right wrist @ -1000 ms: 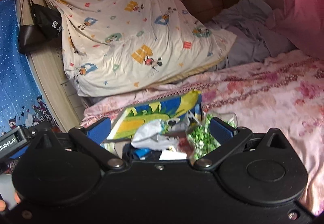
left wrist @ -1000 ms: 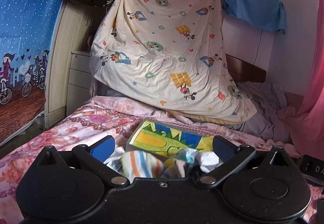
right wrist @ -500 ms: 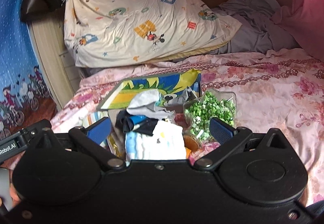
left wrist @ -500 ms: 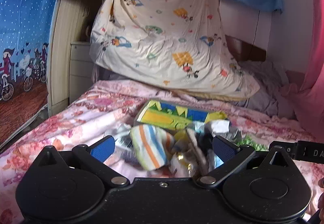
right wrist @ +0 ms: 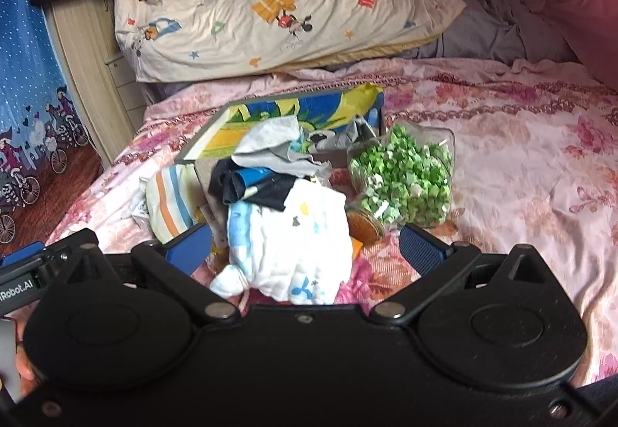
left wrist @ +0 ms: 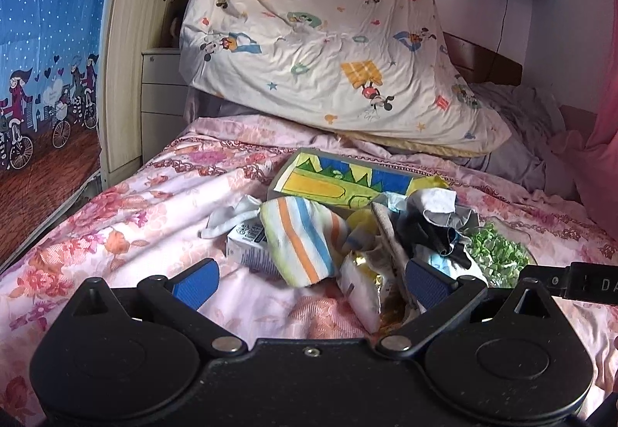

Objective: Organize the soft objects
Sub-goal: 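Lower both open tools over the remaining cloths in the pile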

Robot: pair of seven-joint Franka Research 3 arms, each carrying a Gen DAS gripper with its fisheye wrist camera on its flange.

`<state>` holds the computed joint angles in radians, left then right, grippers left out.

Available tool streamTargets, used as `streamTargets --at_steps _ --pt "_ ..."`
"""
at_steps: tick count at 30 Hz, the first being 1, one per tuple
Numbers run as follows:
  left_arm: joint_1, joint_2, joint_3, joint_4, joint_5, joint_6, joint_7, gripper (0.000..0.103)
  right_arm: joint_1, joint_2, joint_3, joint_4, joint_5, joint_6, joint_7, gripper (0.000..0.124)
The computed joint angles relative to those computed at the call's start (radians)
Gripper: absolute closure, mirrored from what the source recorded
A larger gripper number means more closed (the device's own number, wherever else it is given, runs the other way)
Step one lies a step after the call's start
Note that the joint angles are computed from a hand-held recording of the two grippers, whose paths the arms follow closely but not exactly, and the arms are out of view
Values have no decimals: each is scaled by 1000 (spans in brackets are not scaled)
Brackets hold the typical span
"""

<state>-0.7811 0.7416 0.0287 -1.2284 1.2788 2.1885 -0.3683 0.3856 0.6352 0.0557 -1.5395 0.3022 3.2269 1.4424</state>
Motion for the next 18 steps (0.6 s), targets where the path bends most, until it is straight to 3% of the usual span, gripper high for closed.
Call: streamTargets --at_steps 11,18 --pt "19 14 -12 17 -81 17 37 1 59 24 -87 48 -28 -97 63 21" --pt "19 19 -8 23 -105 22 47 1 49 44 -85 82 -63 -137 100 21"
